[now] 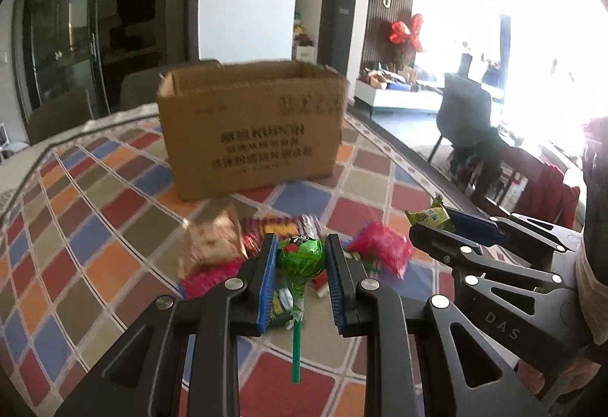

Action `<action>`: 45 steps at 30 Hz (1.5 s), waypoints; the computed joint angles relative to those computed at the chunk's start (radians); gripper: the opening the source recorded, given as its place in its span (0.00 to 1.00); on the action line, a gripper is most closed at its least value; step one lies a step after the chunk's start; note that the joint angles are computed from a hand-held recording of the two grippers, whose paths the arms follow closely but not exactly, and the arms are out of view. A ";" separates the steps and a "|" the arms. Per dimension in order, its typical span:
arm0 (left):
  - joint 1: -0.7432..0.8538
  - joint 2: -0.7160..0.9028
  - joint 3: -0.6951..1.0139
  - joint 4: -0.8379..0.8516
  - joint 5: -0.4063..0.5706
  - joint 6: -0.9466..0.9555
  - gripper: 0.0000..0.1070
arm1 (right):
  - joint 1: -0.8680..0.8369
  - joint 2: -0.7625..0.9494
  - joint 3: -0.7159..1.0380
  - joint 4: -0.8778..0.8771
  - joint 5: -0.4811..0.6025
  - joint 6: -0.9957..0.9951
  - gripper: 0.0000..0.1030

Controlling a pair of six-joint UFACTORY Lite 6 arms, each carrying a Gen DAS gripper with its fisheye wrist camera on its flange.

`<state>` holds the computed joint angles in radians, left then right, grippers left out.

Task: Organize snacks
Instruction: 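Carry the lollipop and yellow-green packet over the box and release them inside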

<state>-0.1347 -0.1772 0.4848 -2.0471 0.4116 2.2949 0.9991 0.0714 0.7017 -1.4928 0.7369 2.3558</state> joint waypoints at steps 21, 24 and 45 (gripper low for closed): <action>0.059 0.239 0.566 0.310 -0.060 -0.318 0.24 | -0.308 0.152 0.495 -0.037 -0.188 -0.425 0.31; 0.054 0.293 0.670 0.390 -0.072 -0.391 0.24 | -0.361 0.203 0.606 0.050 -0.253 -0.555 0.31; 0.027 1.049 1.758 1.336 0.185 -1.406 0.24 | -0.580 0.707 1.395 0.988 -0.230 -1.612 0.31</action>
